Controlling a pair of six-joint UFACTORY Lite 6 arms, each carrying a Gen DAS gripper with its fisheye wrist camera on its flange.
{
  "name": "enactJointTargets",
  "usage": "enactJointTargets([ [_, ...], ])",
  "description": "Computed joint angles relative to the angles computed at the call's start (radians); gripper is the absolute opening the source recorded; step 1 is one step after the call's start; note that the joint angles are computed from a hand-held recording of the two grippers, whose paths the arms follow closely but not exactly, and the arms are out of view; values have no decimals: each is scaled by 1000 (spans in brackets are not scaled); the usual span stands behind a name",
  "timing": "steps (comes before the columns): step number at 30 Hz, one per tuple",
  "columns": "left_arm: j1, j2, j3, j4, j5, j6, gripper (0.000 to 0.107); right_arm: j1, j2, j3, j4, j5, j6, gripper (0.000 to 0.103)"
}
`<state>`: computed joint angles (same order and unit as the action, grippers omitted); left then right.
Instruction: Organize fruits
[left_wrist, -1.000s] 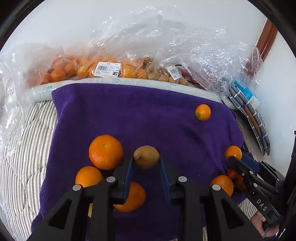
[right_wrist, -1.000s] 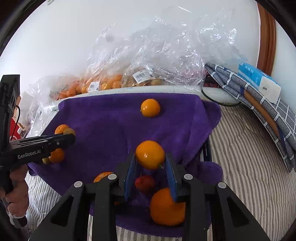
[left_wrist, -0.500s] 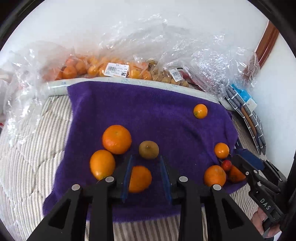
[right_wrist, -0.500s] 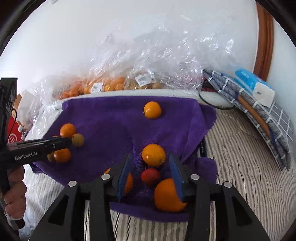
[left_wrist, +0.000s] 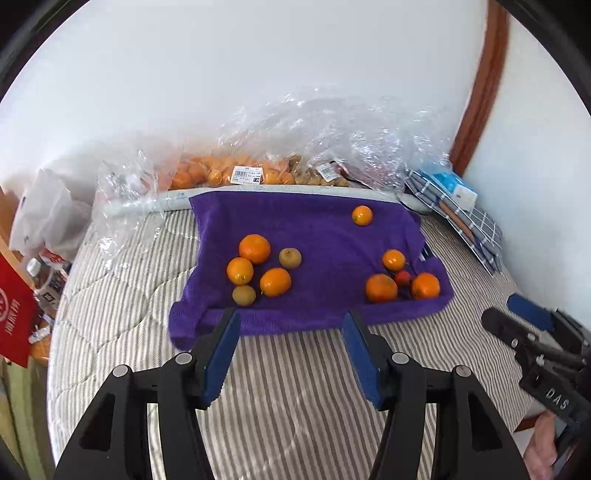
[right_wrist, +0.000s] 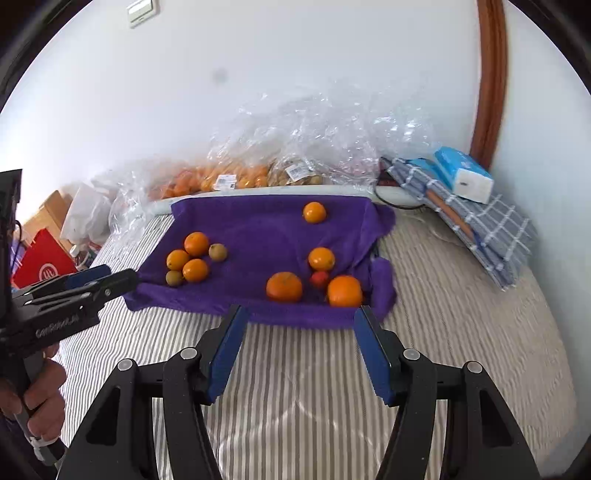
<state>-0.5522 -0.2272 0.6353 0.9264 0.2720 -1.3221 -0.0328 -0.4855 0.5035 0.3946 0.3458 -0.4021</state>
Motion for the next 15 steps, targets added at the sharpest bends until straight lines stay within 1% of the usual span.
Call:
enactJointTargets([
  [1,-34,-46,-23,21,38,-39,62,3,-72,-23,-66,29,70,61],
  [2,-69,-85,-42,37,73,-74,67,4,-139,-41,-102,64,109,61],
  [3,-101,-123,-60,39,105,-95,71,3,-178,-49,-129,88,139,61],
  [4,-138,-167,-79,22,143,-104,72,7,-231,-59,-175,120,192,63],
  [5,-157,-197,-91,0,164,-97,74,8,-296,-72,-213,162,236,70],
  [6,-181,-240,-107,-28,192,-85,75,-1,-338,-79,-215,190,238,76],
  [7,-208,-275,-122,-30,220,-95,76,-14,-386,-91,-204,218,225,78],
  [9,-293,-327,-139,2,326,-165,78,-64,-477,-111,-142,284,146,87],
  [11,-368,-362,-151,20,410,-214,79,-108,-553,-129,-118,344,105,89],
  [15,-457,-411,-172,22,505,-260,79,-133,-642,-143,-163,405,138,95],
])
